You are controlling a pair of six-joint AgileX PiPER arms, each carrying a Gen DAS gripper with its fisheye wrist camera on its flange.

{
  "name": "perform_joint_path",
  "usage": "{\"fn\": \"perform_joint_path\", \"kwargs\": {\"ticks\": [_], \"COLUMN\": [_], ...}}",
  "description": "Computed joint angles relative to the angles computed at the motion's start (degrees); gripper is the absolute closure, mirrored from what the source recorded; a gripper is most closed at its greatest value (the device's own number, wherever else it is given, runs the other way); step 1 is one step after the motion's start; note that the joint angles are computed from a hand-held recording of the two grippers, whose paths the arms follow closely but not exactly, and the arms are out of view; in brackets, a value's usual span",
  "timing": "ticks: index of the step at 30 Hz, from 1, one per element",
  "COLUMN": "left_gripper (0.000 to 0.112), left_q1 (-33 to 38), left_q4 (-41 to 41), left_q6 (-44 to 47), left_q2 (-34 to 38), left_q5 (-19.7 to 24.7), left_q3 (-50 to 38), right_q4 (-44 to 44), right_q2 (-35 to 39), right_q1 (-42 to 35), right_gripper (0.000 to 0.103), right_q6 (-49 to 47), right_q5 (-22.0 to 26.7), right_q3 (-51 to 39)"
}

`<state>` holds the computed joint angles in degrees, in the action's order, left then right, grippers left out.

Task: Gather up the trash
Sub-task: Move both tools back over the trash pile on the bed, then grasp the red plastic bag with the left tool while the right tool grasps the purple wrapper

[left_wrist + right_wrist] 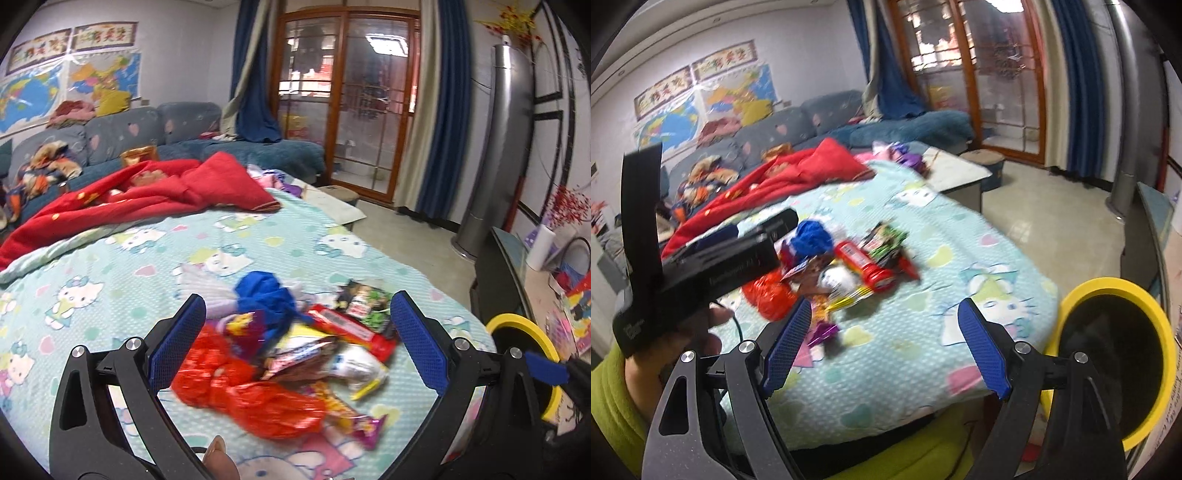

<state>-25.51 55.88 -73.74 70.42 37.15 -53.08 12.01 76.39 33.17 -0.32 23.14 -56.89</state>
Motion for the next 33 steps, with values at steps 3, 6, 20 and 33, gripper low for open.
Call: {"fn": "perform_joint_path", "kwargs": {"ticks": [3,6,20,33], "left_gripper": [0.02,0.02,0.02,0.049], "left_q1": [3.0,6.2,23.9,31.5], "left_q4": [-1.7,-4.4,-31.0,-60.3], "left_q6": [1.6,3.8,28.6,56.7], "left_q2": [-0.9,-1.7,-1.3,1.8], "left_q5": [-0.7,-2.1,-11.1,-14.8], "left_q3": [1.1,2.1,5.5,6.6], "right_q4": [5.8,6.2,12.3,16.6], "right_q2": [2.5,4.9,17.2,18.6], "right_q1": [0.1,1.4,3.4,2.9], "right_gripper": [0.024,0.024,0.04,0.082], "right_q6": [-5.8,-6.4,-12.0,-17.3], "right_q5": [1.9,3.1,7.4,9.3], "right_q3": [-1.5,-2.8,-10.7,-10.5]}}
